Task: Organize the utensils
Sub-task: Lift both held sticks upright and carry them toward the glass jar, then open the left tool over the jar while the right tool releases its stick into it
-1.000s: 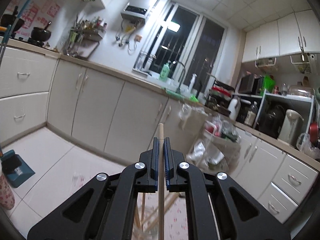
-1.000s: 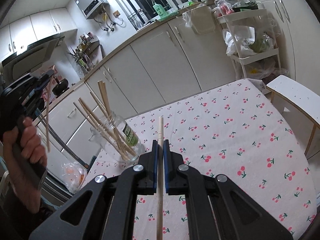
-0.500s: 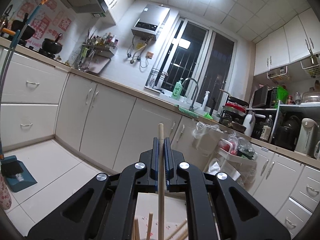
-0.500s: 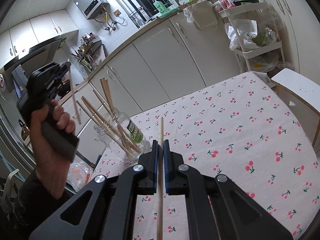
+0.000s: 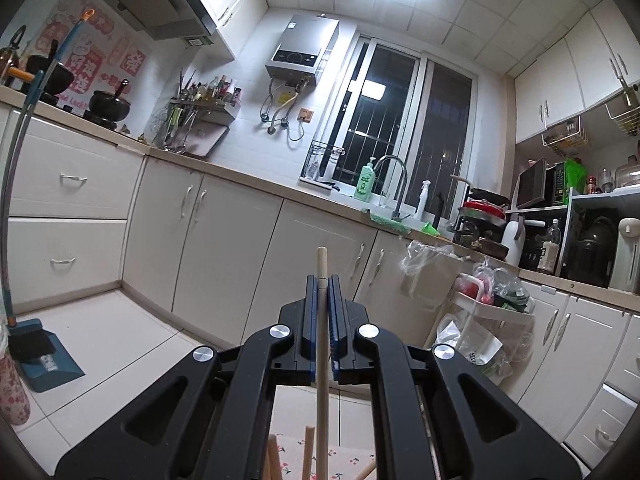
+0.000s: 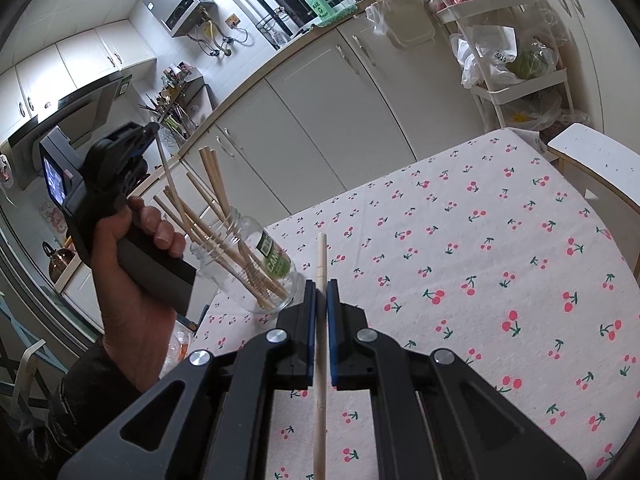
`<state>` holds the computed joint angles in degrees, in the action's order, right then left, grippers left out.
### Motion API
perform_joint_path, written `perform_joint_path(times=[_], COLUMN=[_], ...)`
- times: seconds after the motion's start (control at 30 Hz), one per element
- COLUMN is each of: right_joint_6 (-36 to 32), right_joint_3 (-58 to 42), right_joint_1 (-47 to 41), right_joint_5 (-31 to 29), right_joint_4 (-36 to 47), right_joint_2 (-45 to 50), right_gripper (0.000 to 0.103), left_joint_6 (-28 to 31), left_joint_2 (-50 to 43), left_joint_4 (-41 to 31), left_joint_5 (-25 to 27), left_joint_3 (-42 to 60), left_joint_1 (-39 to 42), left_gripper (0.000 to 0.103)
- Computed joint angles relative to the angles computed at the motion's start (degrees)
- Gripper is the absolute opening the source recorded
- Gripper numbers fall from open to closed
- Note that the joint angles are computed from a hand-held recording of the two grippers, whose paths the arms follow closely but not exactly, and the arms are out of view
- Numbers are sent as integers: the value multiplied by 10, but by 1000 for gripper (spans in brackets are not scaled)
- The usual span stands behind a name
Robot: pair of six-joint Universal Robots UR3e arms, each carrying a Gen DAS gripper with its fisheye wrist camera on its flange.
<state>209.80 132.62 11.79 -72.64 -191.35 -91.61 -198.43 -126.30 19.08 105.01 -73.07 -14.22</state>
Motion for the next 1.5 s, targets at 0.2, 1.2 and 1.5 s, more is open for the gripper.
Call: perform_joint_path(times=[0.2, 1.2, 1.5], right_joint_6=[0, 63, 84], right_joint_3=[-1, -56, -344], right_joint_1=[-5, 12, 96], right_joint_5=[9, 5, -92], right_joint_4=[3, -60, -121], right_joint_2=[3, 14, 194], right_gripper=[6, 6, 6], left_joint_6=[14, 111, 84], left_joint_2=[-14, 190, 343], left_joint_4=[22, 92, 133], left_joint_5=[17, -46, -83], left_joint_3=[1, -339, -569], left_joint_1=[-6, 7, 101], left_gripper=[5, 51, 70])
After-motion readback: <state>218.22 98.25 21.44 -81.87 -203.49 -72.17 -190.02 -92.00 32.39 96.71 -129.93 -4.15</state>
